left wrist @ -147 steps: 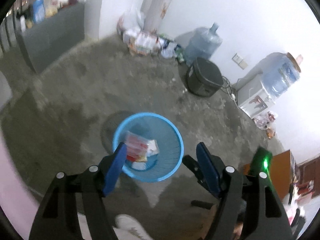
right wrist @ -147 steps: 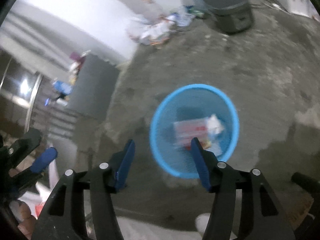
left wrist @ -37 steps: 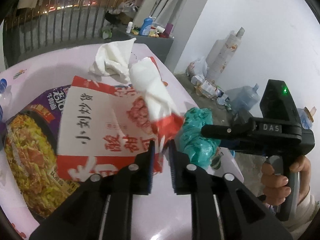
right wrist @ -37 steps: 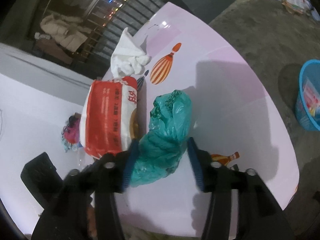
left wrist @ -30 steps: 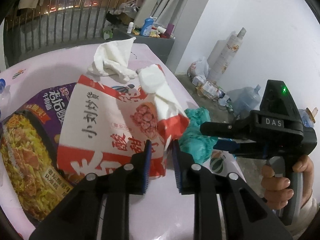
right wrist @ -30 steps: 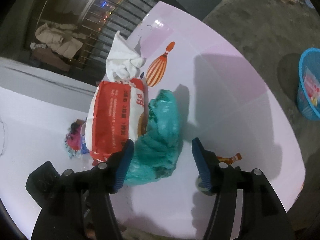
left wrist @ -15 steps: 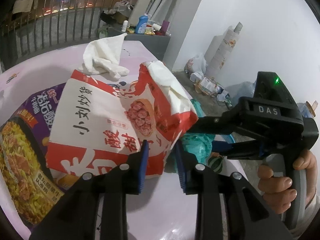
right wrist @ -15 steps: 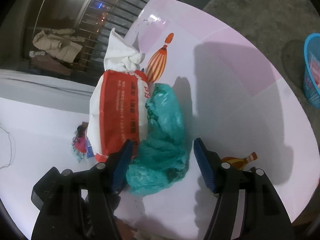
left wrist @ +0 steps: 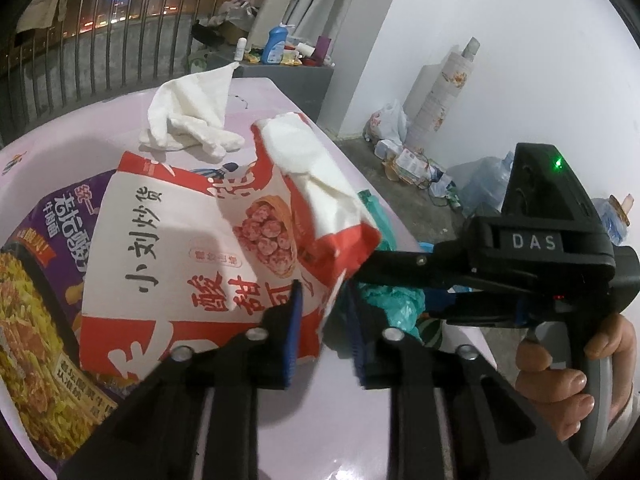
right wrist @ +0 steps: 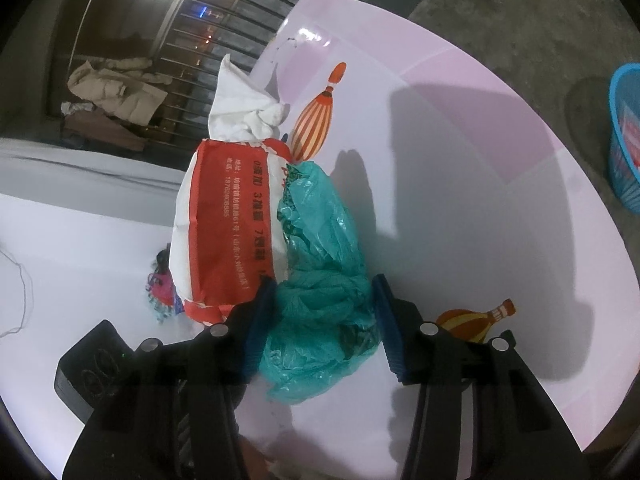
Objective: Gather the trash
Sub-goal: 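Lift the teal bag and the snack bag up off the table with both grippers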
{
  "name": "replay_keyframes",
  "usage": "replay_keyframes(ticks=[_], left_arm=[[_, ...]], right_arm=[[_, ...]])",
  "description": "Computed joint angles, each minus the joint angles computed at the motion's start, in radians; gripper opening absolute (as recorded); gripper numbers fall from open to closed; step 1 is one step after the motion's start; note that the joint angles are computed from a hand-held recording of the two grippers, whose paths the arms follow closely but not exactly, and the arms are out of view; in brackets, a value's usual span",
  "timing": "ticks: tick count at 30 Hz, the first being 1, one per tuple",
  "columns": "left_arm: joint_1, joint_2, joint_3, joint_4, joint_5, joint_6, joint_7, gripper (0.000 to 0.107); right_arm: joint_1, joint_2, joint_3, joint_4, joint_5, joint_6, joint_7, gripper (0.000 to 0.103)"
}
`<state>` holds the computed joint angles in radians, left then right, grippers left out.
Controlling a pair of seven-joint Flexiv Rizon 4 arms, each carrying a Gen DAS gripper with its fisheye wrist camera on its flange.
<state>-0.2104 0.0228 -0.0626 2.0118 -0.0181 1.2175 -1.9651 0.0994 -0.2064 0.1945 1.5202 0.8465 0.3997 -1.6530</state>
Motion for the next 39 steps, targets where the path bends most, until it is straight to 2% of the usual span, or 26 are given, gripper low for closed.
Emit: replay_keyframes(ticks=[3,9,24,39], left_arm=[[0.001,-0.007,-0.003,-0.013,0.021,-0.005,0.003,0.008],[-0.001,-0.016,-0.007,-0.044,0.097,-0.014,-0.019,0.005],[0.001,0.012,-0.009,-0.052,0.189,-0.006,-0.061,0.003],[0.008,0.061,-0.043,-0.089,0.301,-0.049,-0.118,0.003]], right_arm=[[-0.001,0.004,-0.001,0.004,0.001,0.003,-0.001,0.045],[-0.005,0.013,-0.006,0.013,0.006,0.008,-0.005,0.045],[-0.013,0.029,-0.012,0.022,0.048,0.009,-0.021,0.045],[-0.031,0.070,-0.032,0.040,0.121,0.004,-0.063,0.044]])
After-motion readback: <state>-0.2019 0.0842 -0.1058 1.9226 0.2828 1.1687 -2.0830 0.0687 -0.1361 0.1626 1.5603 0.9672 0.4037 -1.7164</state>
